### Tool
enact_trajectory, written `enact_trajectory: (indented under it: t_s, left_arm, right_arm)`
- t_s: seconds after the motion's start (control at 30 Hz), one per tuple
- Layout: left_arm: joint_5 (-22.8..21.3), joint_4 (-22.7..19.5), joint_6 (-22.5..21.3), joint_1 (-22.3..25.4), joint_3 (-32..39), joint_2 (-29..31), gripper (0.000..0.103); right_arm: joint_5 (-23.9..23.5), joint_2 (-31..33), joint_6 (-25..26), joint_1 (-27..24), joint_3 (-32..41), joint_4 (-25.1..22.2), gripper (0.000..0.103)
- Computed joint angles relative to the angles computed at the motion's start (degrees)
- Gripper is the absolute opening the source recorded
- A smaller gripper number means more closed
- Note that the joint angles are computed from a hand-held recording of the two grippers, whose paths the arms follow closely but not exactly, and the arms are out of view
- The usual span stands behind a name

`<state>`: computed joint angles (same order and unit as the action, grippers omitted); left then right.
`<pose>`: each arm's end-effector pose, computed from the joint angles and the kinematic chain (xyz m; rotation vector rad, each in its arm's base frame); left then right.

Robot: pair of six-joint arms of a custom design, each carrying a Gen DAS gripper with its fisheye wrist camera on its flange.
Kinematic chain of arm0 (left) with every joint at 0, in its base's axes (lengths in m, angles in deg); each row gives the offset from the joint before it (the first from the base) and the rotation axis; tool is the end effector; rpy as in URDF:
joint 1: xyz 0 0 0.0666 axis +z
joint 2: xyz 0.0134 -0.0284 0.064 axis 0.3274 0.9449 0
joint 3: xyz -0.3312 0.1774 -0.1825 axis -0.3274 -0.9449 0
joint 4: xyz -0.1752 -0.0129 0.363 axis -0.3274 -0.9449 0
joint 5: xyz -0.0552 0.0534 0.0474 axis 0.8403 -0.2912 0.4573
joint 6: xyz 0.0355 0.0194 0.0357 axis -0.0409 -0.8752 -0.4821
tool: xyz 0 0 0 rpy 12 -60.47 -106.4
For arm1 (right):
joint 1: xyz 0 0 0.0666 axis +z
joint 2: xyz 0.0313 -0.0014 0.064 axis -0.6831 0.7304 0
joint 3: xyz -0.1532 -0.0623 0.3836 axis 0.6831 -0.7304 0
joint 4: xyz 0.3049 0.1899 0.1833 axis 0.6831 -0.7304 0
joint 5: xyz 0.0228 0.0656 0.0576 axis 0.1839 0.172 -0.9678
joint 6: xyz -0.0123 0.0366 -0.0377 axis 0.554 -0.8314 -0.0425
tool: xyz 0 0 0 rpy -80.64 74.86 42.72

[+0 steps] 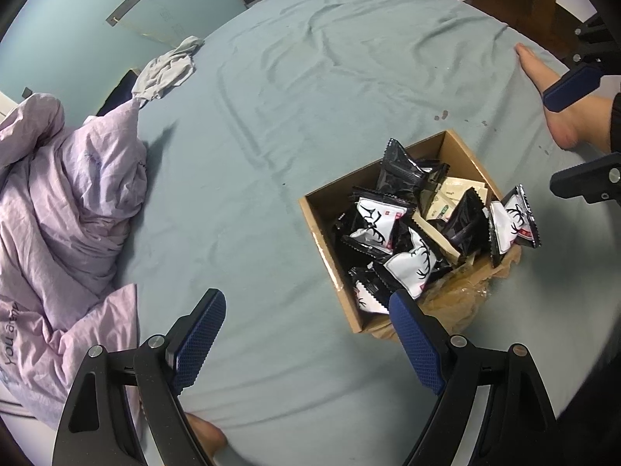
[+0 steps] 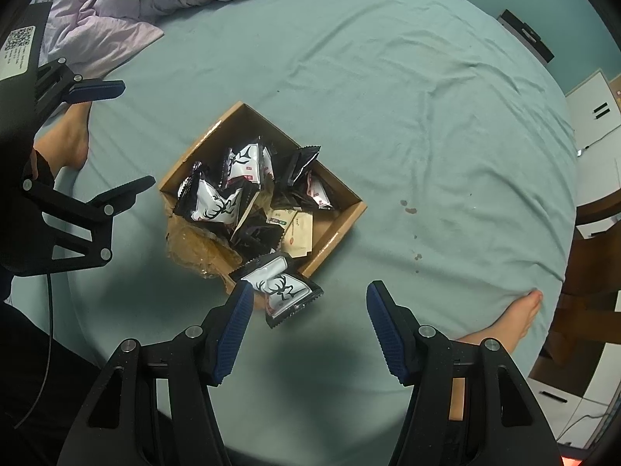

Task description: Organize snacks

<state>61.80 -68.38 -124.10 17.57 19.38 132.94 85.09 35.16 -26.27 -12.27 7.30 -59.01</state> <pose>0.5846 -0.0190 0.4302 1.3841 2.3299 0.1953 0.4714 0.2771 0.4261 -0.1075 2.8262 0.1042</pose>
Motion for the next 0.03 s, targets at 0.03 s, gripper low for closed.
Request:
enact_trajectory:
  t_s: [0.03]
  left_arm:
    - [-0.10,0.00,-0.10,-0.05,-0.04,-0.02,0.087]
  right_arm:
    - [0.02,0.04,0.06,-0.03,0.02,-0.03,0.060]
